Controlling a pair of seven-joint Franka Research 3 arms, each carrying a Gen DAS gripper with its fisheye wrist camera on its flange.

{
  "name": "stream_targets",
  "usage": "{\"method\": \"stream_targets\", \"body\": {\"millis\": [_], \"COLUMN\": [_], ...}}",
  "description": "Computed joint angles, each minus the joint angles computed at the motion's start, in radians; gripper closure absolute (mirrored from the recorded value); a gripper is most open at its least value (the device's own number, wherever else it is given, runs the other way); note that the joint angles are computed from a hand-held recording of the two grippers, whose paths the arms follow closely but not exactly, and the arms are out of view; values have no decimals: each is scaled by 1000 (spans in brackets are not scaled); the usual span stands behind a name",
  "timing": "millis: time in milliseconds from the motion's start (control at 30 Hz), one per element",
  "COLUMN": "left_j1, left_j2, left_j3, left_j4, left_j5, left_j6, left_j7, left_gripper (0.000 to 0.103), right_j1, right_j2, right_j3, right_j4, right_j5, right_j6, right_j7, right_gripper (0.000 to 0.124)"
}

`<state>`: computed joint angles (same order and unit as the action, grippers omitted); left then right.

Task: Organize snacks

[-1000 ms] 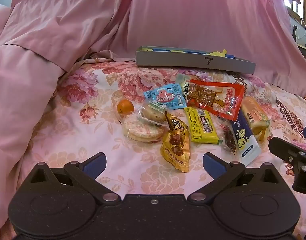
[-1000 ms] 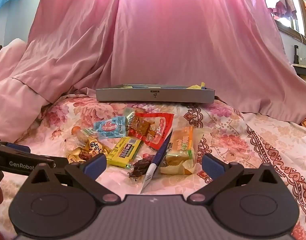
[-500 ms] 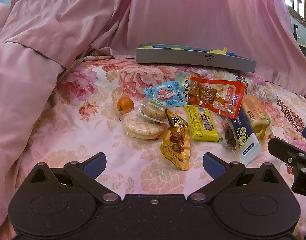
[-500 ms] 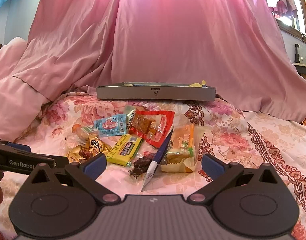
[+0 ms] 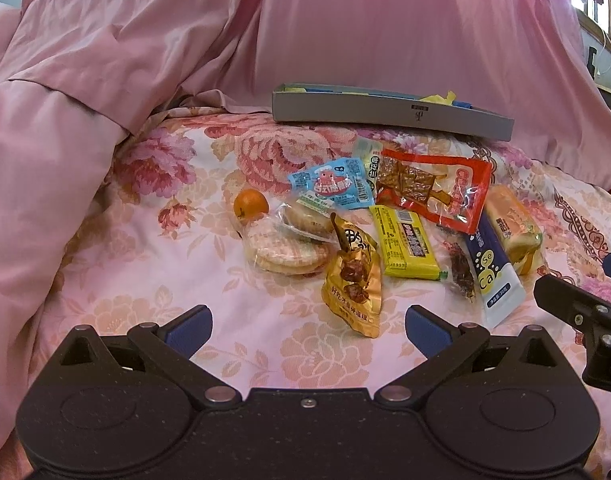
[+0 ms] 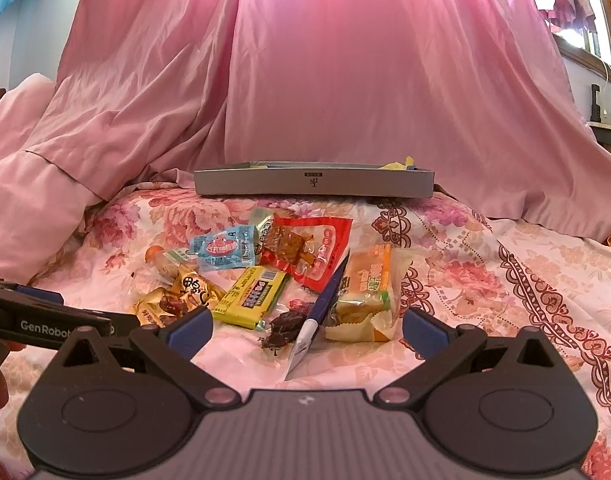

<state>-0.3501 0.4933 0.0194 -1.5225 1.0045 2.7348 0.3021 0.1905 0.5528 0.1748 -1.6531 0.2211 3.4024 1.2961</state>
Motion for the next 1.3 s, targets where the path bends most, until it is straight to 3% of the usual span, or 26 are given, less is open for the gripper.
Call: {"method": "stream_targets", "body": {"millis": [567,867,933,1067,1133,1300], "left_j1": [4,3,6,32,51,104], "left_j2": [15,37,45,62,74,118], "left_j3": [-8,3,8,0,-13,-61], "left_j4": [13,41,52,70,82,129], "left_j5": [-45,-54,-49,-73,-112,-260], "left_j6": [-16,-18,-8,30,48,89], "left_j7": [40,72,84,152,211,386], "left_gripper": [1,1,1,1,1,1], "right_j1": [-11,12,40,199,236,114], "right_j2": [7,21,35,79,101,131], "right_j3": [12,-12,-43,-235,-283,-130], "right_j4": [7,24,44,118,144,216], "right_j5": [-4,3,5,42,59,33], "right_j6": [-17,-27,-27,-89,-99,-161], "right_j7": [3,-10,-26,-68,-65,-104], "right_gripper": [21,21,21,21,21,21]}}
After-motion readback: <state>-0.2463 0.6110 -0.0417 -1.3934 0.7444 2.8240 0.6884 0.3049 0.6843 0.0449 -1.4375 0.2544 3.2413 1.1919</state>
